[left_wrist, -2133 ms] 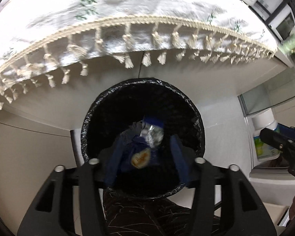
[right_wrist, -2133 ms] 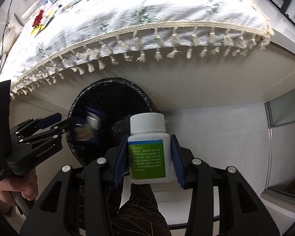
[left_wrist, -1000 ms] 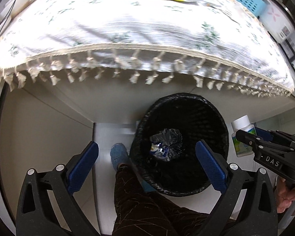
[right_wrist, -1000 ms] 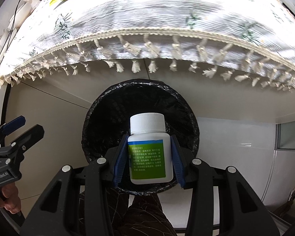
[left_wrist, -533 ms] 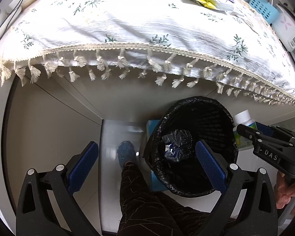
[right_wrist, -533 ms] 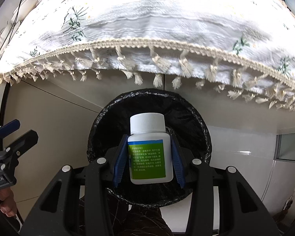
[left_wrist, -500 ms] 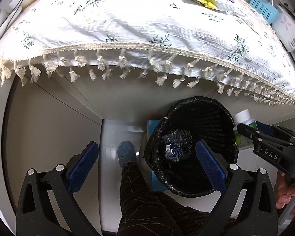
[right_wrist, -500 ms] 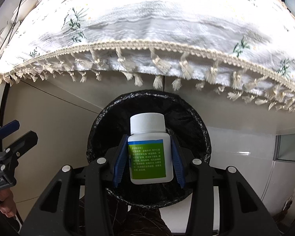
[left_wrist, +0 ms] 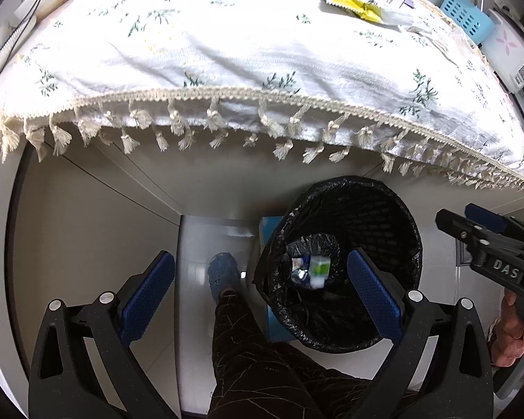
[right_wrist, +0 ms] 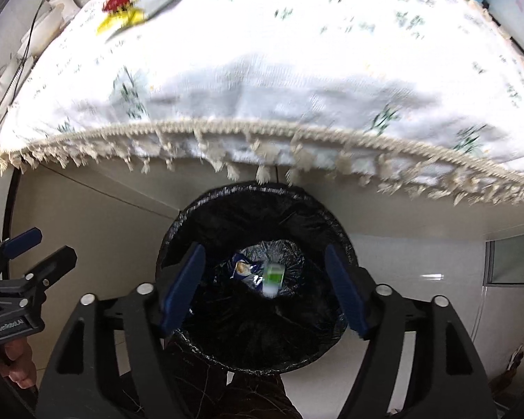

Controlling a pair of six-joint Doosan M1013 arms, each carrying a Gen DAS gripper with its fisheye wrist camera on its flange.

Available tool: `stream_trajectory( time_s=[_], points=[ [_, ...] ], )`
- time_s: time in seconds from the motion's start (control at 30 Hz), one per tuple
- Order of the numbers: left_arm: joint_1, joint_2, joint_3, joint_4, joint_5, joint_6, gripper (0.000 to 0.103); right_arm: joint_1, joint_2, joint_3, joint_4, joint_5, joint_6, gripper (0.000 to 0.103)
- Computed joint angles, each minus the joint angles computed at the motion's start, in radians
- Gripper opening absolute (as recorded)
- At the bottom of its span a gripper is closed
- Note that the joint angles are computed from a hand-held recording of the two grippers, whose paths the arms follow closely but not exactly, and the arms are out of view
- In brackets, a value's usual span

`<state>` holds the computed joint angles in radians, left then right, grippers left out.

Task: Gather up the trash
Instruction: 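Open the left tool over the bin while the right tool releases the pill bottle, then raise both tools back up over the table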

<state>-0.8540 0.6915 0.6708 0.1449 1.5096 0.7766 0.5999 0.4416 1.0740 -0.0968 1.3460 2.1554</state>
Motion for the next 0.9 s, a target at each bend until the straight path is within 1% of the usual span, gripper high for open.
stream_trajectory(
  time_s=[0.13,0.2,0.33,0.5,0.7,0.9],
  points=[
    [-0.002,0.013,-0.046,0.025,0.02,0.009,0.097,-0.003,-0.019,-0.016,-0.027,0.011,0.001,0.077],
    [0.0,0.012,-0.063,0.027,0.014,0.007,0.097,-0.004,-0.025,-0.03,-0.041,0.021,0.008,0.079],
    [-0.003,0.029,-0.125,0.057,0.031,0.022,0.097,-0.008,-0.037,-0.047,-0.063,0.025,0.013,0.084],
    [-0.003,0.051,-0.192,0.078,0.048,0.039,0.097,-0.016,-0.052,-0.059,-0.071,0.013,0.029,0.087],
    [0.001,0.083,-0.282,0.092,0.078,0.063,0.097,-0.019,-0.054,-0.079,-0.119,0.0,0.038,0.088],
    [0.011,0.14,-0.414,0.097,0.124,0.09,0.097,-0.022,-0.043,-0.116,-0.156,0.0,0.049,0.091]
  ],
)
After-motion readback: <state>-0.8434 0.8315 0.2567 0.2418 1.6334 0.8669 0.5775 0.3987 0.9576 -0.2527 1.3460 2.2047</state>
